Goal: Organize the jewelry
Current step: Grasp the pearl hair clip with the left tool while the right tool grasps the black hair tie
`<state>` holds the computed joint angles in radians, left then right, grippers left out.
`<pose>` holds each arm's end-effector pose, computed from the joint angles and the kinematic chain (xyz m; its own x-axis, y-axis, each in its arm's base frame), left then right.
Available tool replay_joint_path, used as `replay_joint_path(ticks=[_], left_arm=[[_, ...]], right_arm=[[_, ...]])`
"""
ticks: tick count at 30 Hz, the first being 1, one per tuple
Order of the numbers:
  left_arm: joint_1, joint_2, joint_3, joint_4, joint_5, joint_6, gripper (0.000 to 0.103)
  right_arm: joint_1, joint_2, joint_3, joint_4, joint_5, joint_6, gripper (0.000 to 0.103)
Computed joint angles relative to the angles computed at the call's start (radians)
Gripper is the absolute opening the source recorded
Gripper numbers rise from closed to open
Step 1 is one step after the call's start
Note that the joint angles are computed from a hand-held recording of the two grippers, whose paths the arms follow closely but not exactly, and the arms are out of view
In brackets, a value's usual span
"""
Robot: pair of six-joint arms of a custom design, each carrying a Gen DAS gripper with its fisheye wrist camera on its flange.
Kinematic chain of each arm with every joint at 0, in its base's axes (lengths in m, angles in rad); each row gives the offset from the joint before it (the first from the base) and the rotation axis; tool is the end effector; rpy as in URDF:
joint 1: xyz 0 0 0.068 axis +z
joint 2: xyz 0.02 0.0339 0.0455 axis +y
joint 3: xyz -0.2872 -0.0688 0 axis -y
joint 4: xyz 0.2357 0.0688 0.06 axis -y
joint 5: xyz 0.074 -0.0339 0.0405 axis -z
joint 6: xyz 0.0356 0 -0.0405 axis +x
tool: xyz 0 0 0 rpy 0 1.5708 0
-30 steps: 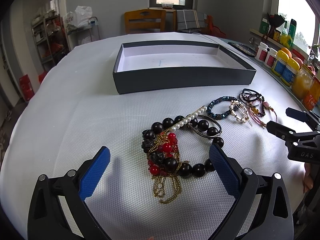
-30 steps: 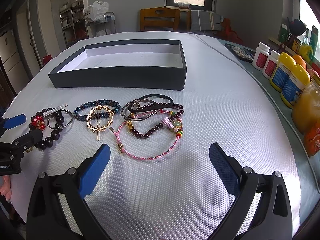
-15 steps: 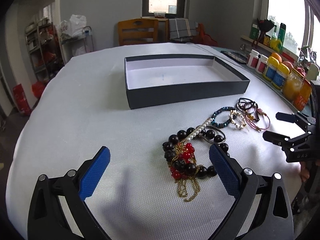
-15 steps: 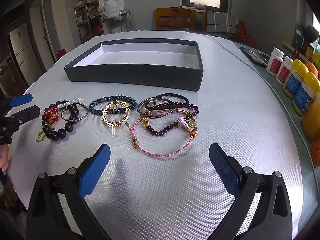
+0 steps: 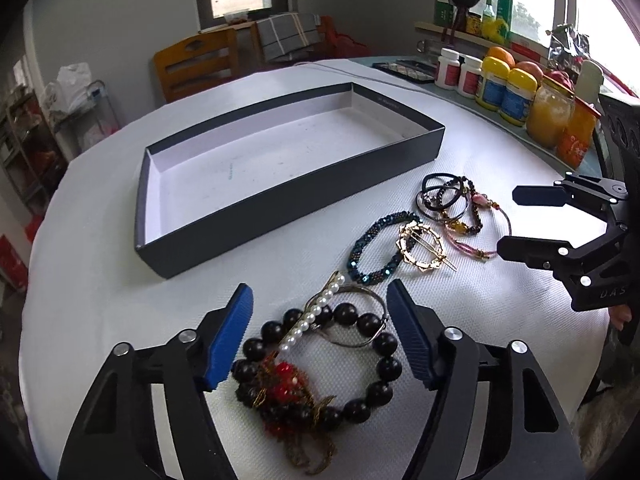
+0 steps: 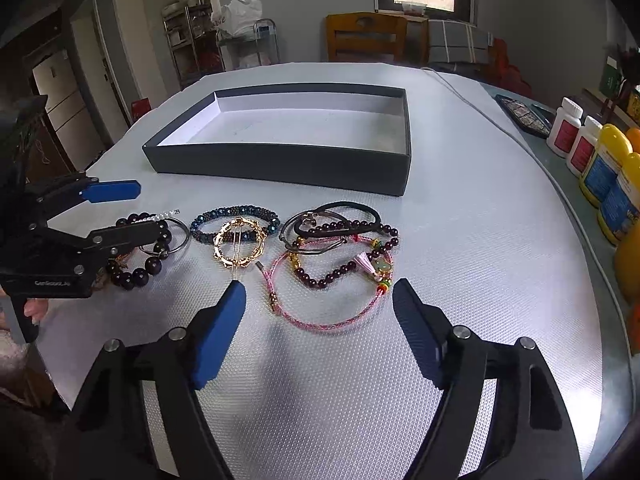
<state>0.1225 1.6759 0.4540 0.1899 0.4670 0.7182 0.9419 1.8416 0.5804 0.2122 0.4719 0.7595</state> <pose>0.2415 0.0136 0.1073 -0.5624 0.5228 -0.6406 0.6511 0.7576 0.0467 0.1769 0.2157 0.0924 -0.7740 -0.0215 -0.6328 -0.0745 0.9956 0.0574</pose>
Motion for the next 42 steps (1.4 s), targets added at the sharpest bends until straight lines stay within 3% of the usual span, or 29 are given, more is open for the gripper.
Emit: replay_joint_path(ticks=[4,9,11,12,16,25,30,33,36,42], left_arm=[[-0.040,0.067,0.036,0.002,-0.042,-0.030,0.050],[-0.023,0.093,0.046,-0.001,-0.033,-0.011,0.042],[-0.011,0.085,0.043,-0.007,-0.018,0.006,0.032],[-0.010,0.080,0.041,-0.007,-0.019,0.006,0.022],[-0.012,0.068,0.036,0.001,-0.024,0.000,0.013],[0.039,0.031,0.040,-0.023,0.045,-0.004,0.008],[0.060,0.015,0.044,-0.046,0.074,-0.002,0.008],[0.080,0.017,0.061,-0.075,0.098,-0.003,0.007],[0.093,0.001,0.066,-0.092,0.114,-0.006,0.007],[0.130,-0.038,0.090,-0.157,0.159,0.004,0.006]], right_arm=[[-0.016,0.013,-0.005,0.023,-0.011,-0.008,0.067],[-0.055,-0.011,-0.042,0.064,-0.015,0.006,0.060],[-0.084,-0.018,-0.055,0.093,-0.048,0.004,0.055],[-0.097,-0.019,-0.053,0.098,-0.060,-0.002,0.051],[-0.140,0.008,0.001,0.074,-0.069,-0.034,0.045],[-0.247,0.083,0.108,0.020,-0.098,-0.098,0.023],[-0.265,0.134,0.160,-0.025,-0.137,-0.130,0.022],[-0.251,0.150,0.192,-0.063,-0.108,-0.170,0.020],[-0.261,0.144,0.190,-0.056,-0.148,-0.183,0.003],[-0.236,0.080,0.138,-0.008,-0.141,-0.174,0.003]])
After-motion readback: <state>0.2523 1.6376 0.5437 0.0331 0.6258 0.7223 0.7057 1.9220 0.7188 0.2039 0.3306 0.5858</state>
